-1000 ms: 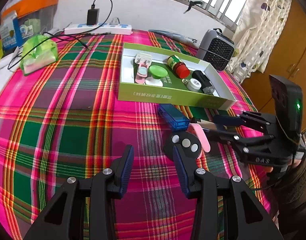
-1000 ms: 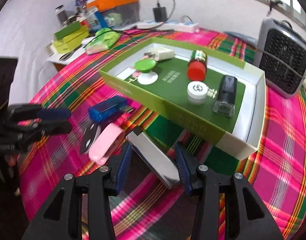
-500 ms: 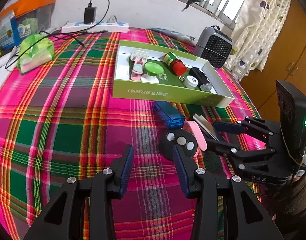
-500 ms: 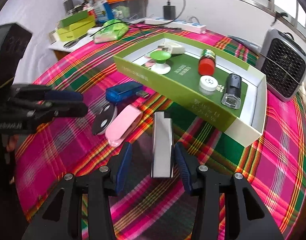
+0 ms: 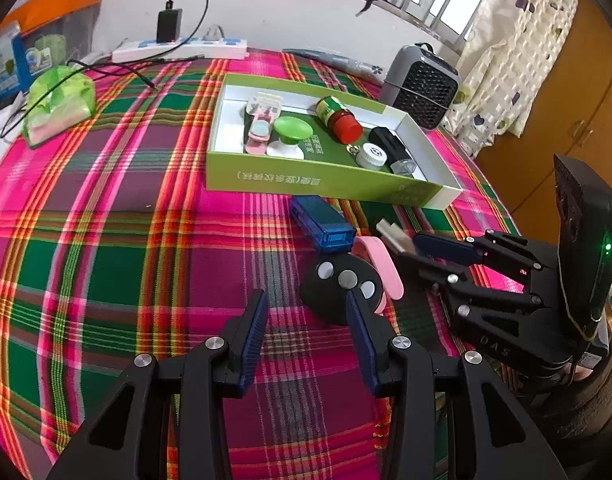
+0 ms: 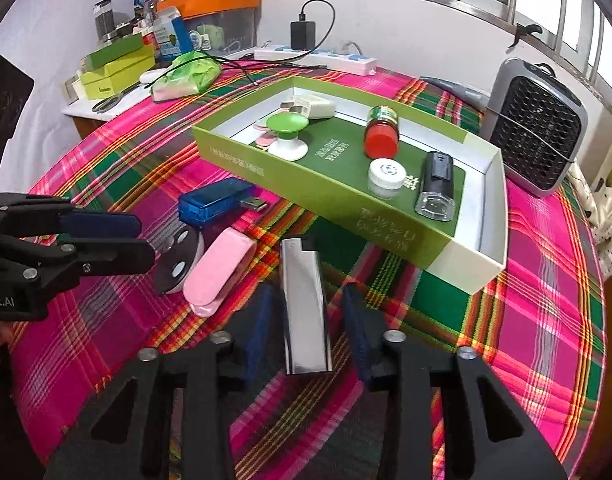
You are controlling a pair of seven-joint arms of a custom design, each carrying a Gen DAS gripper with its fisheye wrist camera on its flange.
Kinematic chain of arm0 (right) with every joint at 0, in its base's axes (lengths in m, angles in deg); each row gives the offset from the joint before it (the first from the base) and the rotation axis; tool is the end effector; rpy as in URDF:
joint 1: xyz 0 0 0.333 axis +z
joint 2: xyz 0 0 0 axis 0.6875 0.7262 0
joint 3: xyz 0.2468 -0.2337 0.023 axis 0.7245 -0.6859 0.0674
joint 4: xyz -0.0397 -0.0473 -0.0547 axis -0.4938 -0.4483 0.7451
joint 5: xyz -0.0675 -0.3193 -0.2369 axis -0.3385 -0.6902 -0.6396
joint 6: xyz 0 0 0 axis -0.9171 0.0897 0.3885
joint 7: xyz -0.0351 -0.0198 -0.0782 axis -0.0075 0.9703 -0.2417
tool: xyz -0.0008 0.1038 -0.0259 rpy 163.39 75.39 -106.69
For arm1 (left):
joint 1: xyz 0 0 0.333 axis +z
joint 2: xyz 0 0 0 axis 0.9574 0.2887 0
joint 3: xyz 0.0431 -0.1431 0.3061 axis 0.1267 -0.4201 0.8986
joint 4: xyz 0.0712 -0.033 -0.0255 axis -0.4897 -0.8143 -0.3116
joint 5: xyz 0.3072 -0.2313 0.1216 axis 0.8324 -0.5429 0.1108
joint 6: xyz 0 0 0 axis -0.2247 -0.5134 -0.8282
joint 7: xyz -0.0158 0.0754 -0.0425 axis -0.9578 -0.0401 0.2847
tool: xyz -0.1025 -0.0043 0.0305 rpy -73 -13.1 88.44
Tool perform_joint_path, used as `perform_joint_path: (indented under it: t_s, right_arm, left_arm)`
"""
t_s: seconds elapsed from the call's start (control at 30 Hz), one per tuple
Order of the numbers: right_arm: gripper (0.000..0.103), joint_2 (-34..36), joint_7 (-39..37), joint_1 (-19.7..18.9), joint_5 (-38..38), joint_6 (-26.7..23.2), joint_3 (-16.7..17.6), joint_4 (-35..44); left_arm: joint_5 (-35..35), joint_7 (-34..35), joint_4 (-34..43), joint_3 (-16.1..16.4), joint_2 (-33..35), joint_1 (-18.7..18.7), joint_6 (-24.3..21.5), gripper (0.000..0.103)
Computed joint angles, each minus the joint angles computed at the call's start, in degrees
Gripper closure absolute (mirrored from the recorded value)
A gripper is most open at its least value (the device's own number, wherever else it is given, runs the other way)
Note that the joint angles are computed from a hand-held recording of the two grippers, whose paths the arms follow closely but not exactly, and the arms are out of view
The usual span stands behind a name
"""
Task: Organize rigid objects
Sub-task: 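Grip the silver lighter with the right tool while the left tool approaches the black remote, then close the left tool on the black round remote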
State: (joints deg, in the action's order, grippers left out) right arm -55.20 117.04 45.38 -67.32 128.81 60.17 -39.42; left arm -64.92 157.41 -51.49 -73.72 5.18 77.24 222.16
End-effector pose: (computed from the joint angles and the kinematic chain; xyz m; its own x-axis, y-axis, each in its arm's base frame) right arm 0.6219 0.1808 0.2611 0.4217 -0.9067 0.0076 -0.7001 -0.3309 -0.6327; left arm 0.6254 -0.2097 0.2768 -0.2979 -0.9133 0.2777 -0.8229 0.0983 -0.5595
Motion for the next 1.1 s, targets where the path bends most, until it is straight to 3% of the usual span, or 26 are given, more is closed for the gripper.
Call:
perform_joint_path:
  t_s: [0.07,0.27,0.83,1.1]
  right_arm:
    - [0.078,-0.07,0.12,0.02,0.14,0.26,-0.17,-0.15]
    - [0.078,-0.45,0.4,0.57,0.05,0.79,-0.99,-0.73]
    - [0.078,-1.94,4.0,1.99,-0.69,3.21,-3.53,-3.13]
    - [0.078,-1.97,4.62,3.23,-0.82,3.64,-4.89,-3.29]
  left_arm:
    - [0.14,-0.19,0.31,0.35,0.2,-0.38,-0.35,0.063]
    - [-0.18,0.61,1.4,-1.09,1.22,0.66,-0.96,0.063]
    - [0.04,0.02,4.4,3.96,2.04,-5.03,-2.93,0.059]
    - [3.1,-4.82,4.55,10.55,1.47,-11.75,-1.78,0.059]
